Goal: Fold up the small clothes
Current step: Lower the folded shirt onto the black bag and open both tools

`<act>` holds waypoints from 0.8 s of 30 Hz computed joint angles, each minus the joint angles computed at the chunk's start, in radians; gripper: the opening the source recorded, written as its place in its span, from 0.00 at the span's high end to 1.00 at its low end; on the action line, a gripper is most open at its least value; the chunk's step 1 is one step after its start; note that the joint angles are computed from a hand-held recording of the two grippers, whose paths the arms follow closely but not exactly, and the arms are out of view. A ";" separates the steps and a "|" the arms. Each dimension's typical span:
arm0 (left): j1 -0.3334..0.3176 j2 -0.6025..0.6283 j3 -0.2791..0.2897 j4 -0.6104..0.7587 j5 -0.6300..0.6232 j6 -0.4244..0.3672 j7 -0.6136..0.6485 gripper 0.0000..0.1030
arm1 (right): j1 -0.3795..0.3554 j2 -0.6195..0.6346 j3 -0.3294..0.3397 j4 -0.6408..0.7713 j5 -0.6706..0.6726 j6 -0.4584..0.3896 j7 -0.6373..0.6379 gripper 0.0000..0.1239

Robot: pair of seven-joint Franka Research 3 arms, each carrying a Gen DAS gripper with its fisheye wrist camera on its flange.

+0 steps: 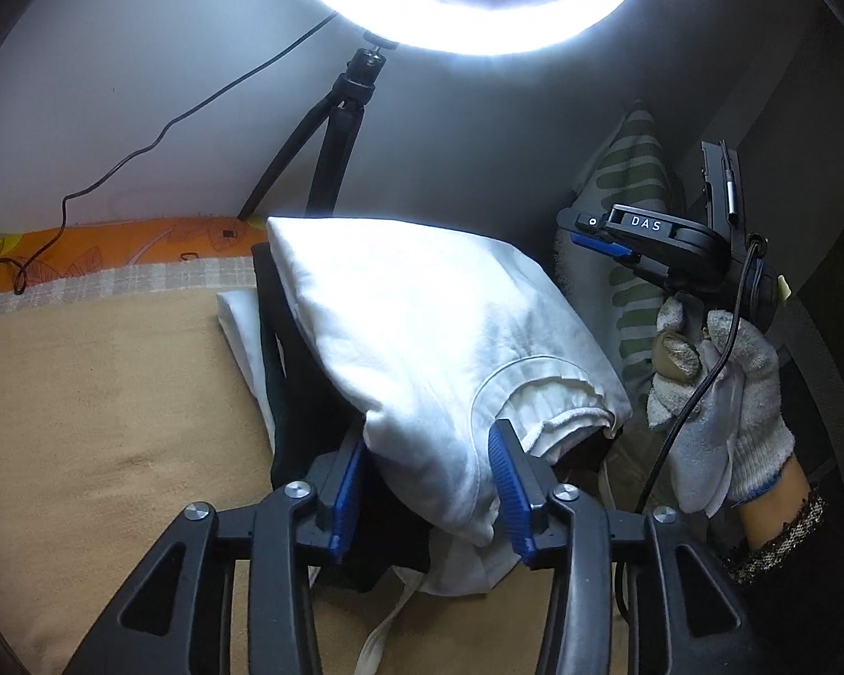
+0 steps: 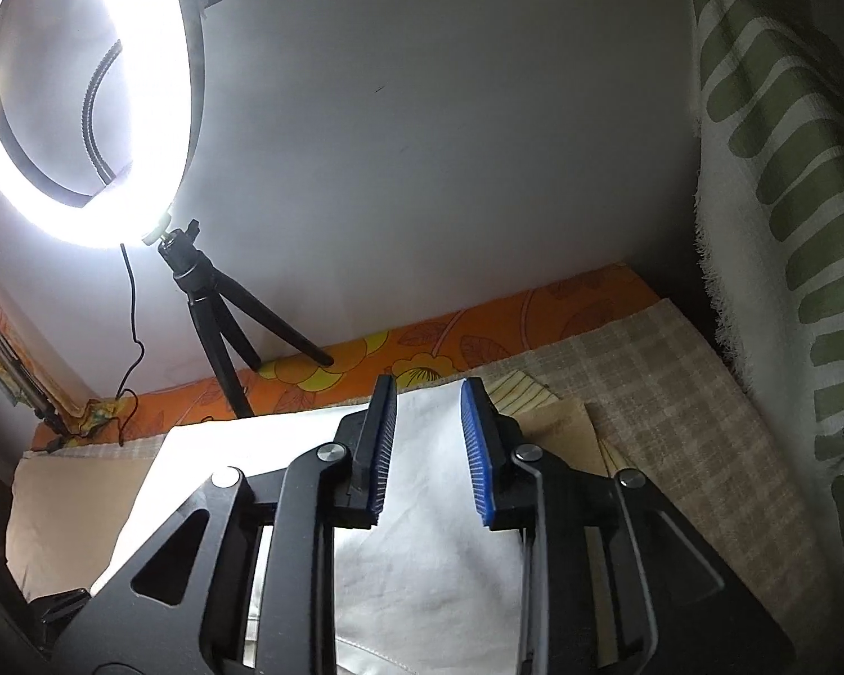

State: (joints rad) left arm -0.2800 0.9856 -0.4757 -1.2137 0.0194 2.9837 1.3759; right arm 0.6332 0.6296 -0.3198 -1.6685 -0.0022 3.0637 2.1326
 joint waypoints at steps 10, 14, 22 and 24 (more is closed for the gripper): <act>0.044 -0.133 -0.003 -0.202 0.019 0.081 -0.056 0.50 | 0.058 -0.056 -0.035 -0.063 -0.016 0.012 0.031 0.78; 0.050 -0.184 0.008 -0.268 0.042 0.104 -0.096 0.50 | 0.085 -0.102 -0.043 -0.122 -0.026 0.029 0.043 0.78; 0.085 -0.316 0.018 -0.450 0.082 0.176 -0.199 0.47 | 0.299 -0.200 -0.228 -0.258 -0.129 0.043 0.159 0.78; 0.087 -0.357 0.026 -0.501 0.098 0.196 -0.227 0.45 | 0.358 -0.224 -0.277 -0.288 -0.166 0.048 0.205 0.78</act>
